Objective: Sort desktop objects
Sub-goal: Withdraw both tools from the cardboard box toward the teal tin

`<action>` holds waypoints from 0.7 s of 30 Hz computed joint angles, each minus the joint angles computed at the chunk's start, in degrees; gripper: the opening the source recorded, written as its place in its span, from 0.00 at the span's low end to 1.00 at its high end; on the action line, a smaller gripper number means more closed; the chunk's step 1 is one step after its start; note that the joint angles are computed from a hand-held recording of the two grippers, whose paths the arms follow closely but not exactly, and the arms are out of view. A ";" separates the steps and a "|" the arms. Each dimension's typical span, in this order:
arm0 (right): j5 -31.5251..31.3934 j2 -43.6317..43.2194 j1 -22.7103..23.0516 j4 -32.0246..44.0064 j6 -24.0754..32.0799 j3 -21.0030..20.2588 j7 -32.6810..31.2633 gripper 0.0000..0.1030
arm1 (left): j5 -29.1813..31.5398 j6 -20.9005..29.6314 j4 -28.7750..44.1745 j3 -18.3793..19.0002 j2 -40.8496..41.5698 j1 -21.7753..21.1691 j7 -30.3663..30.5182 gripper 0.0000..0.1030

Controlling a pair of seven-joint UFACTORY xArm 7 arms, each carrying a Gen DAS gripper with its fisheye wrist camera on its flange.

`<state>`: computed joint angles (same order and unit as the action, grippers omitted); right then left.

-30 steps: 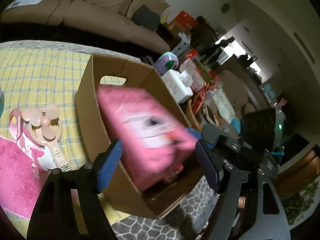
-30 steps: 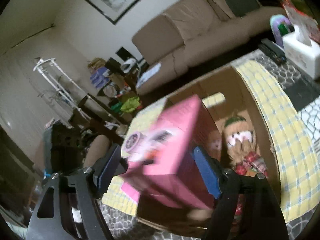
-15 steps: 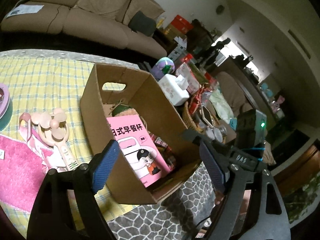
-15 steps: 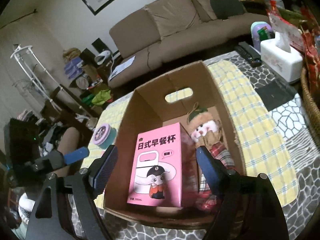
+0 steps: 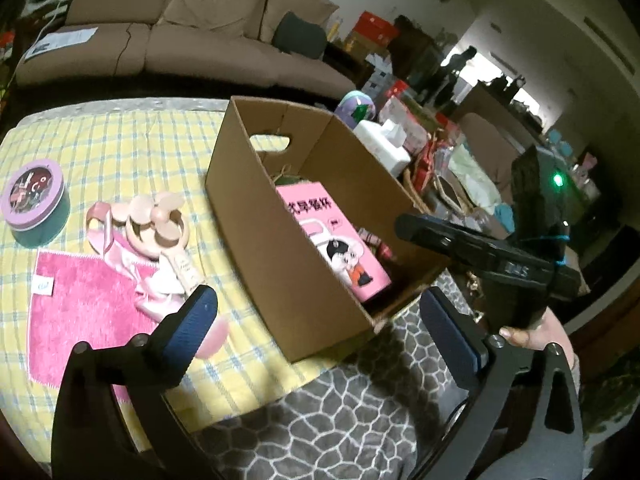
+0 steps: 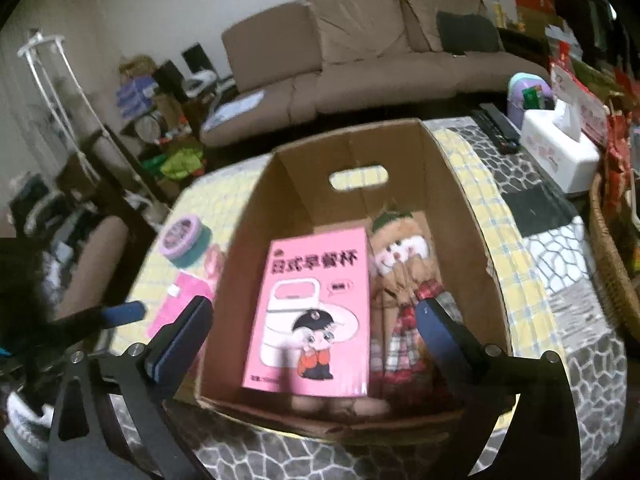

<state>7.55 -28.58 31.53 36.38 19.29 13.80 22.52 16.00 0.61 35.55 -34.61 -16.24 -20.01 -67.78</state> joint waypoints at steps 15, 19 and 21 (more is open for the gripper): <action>-4.02 -0.96 1.02 2.93 -1.41 7.65 9.59 1.00 | -9.96 16.71 -14.70 11.12 -27.72 -14.08 6.39 1.00; -8.01 2.08 0.47 7.33 -0.35 11.65 12.76 1.00 | -12.52 22.79 -21.24 13.39 -38.55 -16.28 7.21 1.00; -10.79 4.32 -0.14 9.72 0.38 13.94 14.76 1.00 | -13.44 26.39 -24.18 14.33 -43.98 -16.98 7.58 1.00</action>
